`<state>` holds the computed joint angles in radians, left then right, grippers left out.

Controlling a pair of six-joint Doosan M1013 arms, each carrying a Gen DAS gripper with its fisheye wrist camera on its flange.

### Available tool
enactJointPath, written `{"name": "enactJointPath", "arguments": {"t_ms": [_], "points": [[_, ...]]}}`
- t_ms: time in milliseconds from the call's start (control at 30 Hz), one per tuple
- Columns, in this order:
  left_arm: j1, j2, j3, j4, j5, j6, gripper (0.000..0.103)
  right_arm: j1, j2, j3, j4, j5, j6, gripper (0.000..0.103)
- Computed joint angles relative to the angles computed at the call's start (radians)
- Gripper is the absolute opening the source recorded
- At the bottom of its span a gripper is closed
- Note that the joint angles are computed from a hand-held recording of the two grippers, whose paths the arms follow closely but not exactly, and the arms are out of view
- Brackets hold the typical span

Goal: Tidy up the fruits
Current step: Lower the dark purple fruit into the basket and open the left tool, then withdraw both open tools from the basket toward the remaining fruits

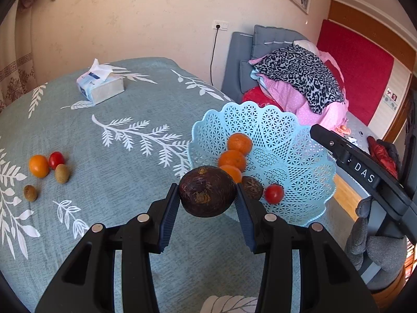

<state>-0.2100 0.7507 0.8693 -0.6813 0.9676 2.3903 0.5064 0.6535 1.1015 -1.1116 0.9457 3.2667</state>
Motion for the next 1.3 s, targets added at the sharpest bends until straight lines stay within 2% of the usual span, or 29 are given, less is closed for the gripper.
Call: {"name": "enactJointPath", "arguments": {"t_ms": [500, 533, 567, 633, 733, 833, 933, 967, 1000, 1100, 1300], "points": [[-0.033, 0.006, 0.001, 0.02, 0.003, 0.036, 0.044, -0.004, 0.008, -0.006, 0.023, -0.007, -0.007, 0.044], [-0.033, 0.004, 0.005, 0.019, -0.003, 0.04, 0.046, -0.004, 0.009, -0.006, 0.024, -0.007, -0.007, 0.044], [-0.034, 0.0, 0.014, 0.014, -0.016, 0.046, 0.053, -0.004, 0.009, -0.007, 0.025, -0.006, -0.006, 0.044], [-0.033, -0.009, 0.03, 0.003, -0.045, 0.056, 0.061, -0.004, 0.01, -0.006, 0.024, -0.007, -0.003, 0.044], [-0.032, -0.012, 0.035, 0.002, -0.058, 0.06, 0.061, -0.002, 0.011, -0.006, 0.013, -0.002, 0.009, 0.052], [-0.032, -0.014, 0.039, 0.011, -0.075, 0.053, 0.067, -0.001, 0.012, -0.008, 0.009, -0.002, 0.008, 0.053], [-0.031, -0.018, 0.048, 0.022, -0.105, 0.046, 0.069, 0.001, 0.013, -0.01, 0.007, -0.001, 0.01, 0.053], [-0.031, -0.02, 0.052, 0.027, -0.117, 0.044, 0.071, 0.001, 0.014, -0.011, 0.008, 0.0, 0.009, 0.053], [-0.031, -0.023, 0.057, 0.031, -0.134, 0.044, 0.079, 0.001, 0.015, -0.012, 0.01, -0.001, 0.007, 0.053], [-0.028, -0.032, 0.075, 0.032, -0.183, 0.051, 0.08, 0.003, 0.019, -0.02, 0.017, -0.003, -0.008, 0.054], [-0.015, -0.037, 0.082, 0.043, -0.228, 0.031, 0.08, 0.007, 0.033, -0.044, 0.032, -0.001, -0.05, 0.054]]}}
